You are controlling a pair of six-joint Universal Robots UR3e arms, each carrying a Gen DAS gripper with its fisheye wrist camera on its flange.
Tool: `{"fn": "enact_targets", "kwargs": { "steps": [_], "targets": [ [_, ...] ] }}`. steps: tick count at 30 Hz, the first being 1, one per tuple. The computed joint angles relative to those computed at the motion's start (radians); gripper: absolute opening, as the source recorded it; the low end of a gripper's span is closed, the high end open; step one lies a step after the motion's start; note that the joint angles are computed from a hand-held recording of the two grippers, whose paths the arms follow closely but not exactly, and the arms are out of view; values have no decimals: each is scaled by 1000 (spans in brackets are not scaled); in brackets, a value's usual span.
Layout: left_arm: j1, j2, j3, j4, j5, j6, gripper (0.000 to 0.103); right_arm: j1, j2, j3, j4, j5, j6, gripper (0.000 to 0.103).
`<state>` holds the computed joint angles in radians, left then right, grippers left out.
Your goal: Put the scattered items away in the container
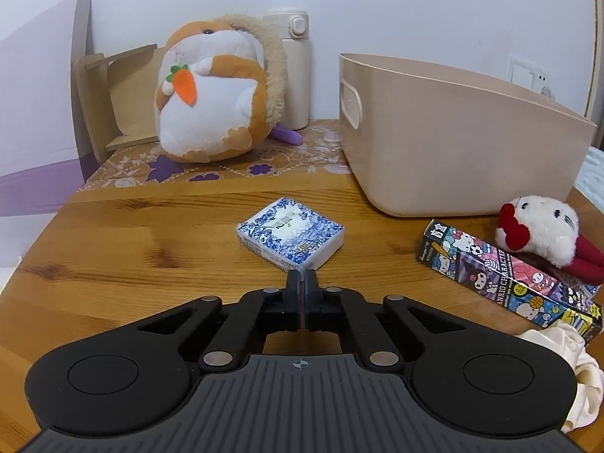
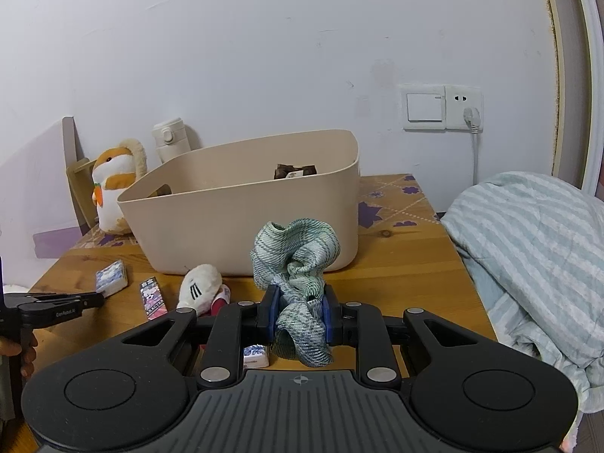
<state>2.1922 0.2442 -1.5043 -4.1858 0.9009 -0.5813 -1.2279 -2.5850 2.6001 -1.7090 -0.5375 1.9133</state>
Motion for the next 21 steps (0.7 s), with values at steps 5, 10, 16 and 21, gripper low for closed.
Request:
{"fn": "enact_targets", "kwargs": {
  "steps": [5,10,16,21],
  "targets": [
    [-10,3,-6,11,-11,-28,0,-8,0,-4,15,3,-11,20],
    [-22,10,-54,41,-33,-46,0,-8,6,-5,14,-1,-14,20],
    [17,2,-50,37,-27,-77,64,13,35,7,-44,-7,10,20],
    [23,1,-49,20,-44,-78,71,50,102,33,-188,-20,71,20]
  ]
}}
